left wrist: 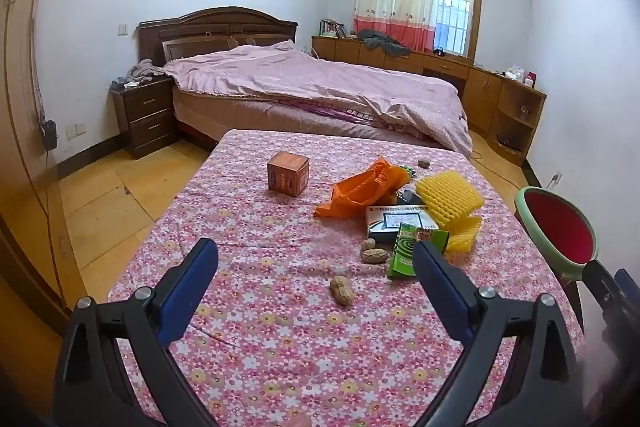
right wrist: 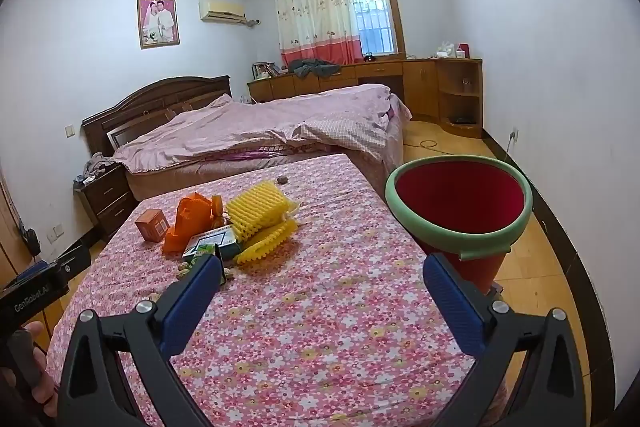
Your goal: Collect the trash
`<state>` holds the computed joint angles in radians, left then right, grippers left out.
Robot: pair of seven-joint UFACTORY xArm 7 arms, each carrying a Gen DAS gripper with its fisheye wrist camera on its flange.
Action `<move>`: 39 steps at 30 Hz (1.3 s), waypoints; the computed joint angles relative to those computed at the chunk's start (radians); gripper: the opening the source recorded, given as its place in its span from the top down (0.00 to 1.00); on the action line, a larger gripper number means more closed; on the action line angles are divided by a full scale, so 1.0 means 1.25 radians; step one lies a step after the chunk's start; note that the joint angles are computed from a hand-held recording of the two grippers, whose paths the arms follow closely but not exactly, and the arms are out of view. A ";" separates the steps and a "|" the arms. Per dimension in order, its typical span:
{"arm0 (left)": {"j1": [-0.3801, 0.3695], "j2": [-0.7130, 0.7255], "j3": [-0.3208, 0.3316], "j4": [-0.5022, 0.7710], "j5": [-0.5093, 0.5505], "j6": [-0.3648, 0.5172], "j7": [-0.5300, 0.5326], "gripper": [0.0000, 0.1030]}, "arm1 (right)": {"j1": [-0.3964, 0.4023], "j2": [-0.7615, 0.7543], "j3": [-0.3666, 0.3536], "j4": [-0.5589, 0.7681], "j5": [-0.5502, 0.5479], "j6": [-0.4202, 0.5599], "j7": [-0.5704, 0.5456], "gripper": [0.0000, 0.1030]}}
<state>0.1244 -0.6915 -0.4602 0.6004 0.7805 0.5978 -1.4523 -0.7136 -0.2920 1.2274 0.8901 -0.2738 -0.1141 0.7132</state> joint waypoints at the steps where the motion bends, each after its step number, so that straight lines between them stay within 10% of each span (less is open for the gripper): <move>1: 0.000 -0.001 0.000 -0.001 0.001 -0.002 -0.003 0.06 | 0.001 0.000 -0.001 0.001 0.000 0.002 -0.001 0.00; 39: 0.003 -0.020 0.008 -0.027 -0.039 -0.022 0.021 0.06 | 0.050 0.007 -0.052 -0.005 -0.025 0.014 0.011 0.00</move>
<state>0.1283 -0.7162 -0.4500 0.5664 0.7324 0.5703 -1.4267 -0.6510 -0.2837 1.1622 0.8834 -0.3053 -0.0963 0.7267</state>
